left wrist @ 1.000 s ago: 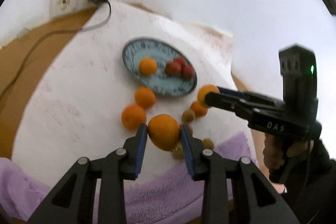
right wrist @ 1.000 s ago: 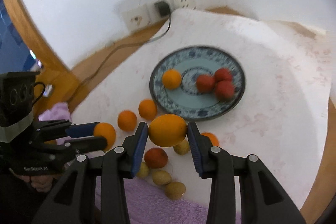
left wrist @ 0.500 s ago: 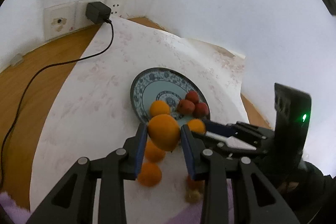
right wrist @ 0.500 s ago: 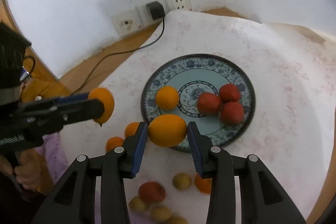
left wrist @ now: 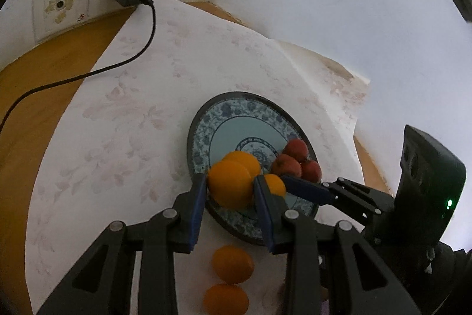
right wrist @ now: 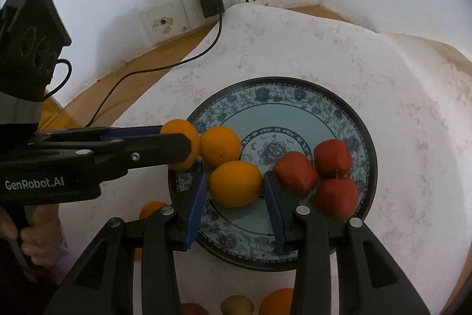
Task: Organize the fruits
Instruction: 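Carry both oranges onto the patterned plate and open both tools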
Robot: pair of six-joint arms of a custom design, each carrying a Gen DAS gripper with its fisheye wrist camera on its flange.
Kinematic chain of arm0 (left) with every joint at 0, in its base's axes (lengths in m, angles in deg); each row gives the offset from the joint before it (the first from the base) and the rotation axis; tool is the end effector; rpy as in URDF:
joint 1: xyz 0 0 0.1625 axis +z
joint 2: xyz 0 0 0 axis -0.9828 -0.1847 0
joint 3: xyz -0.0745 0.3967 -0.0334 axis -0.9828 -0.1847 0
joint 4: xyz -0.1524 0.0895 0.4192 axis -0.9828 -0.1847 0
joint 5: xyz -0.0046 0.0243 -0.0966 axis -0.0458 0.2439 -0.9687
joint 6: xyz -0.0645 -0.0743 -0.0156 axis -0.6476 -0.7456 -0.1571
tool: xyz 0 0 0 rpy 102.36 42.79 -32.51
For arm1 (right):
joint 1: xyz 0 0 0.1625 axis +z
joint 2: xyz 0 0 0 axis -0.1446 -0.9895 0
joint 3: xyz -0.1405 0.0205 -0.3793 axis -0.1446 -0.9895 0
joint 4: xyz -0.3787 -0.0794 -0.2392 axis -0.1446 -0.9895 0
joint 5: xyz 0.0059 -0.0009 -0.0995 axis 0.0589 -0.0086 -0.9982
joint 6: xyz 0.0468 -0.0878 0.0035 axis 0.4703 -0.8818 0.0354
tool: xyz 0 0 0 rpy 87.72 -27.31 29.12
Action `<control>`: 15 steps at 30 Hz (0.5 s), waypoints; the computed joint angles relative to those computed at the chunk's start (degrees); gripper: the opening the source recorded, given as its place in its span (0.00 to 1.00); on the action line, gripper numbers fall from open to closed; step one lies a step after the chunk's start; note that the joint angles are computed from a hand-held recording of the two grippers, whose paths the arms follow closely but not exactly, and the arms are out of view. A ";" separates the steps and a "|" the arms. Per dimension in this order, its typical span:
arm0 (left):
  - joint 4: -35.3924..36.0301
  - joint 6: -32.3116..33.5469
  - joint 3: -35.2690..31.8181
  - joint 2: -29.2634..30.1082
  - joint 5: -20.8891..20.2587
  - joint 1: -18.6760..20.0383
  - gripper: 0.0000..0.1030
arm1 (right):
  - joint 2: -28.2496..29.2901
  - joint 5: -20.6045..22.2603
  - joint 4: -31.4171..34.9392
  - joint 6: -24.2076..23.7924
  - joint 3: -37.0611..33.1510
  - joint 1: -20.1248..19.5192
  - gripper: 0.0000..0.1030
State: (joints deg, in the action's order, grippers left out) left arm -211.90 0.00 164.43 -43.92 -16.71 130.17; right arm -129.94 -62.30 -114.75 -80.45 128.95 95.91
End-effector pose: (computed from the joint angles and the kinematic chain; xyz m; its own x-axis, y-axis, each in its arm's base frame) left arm -0.3176 -0.6887 0.0531 -0.9490 -0.0546 -0.3105 0.1204 0.8475 -0.5170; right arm 0.0890 -0.7009 0.2288 -0.5849 -0.7094 0.3932 -0.7937 0.6006 -0.0969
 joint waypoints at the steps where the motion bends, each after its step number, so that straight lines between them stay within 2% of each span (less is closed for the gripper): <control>1: 0.07 -0.03 -0.15 0.04 -0.73 0.19 0.33 | -0.09 -0.04 -0.81 -0.46 0.42 0.02 0.39; 3: 1.56 -0.54 -0.68 0.27 -1.84 0.39 0.33 | -0.09 -0.29 -2.25 -0.99 1.04 0.15 0.39; 5: 2.30 -0.39 -0.81 0.42 -1.18 0.06 0.33 | -0.24 -1.00 -2.78 -1.40 1.47 0.31 0.39; 10: 3.36 -1.15 -1.11 0.30 -2.33 0.10 0.32 | 0.23 -3.51 0.50 -0.16 0.35 0.28 0.40; 15: 3.67 -2.24 -0.72 -0.05 -1.75 -0.29 0.37 | 0.15 -3.29 0.26 0.26 0.37 0.18 0.41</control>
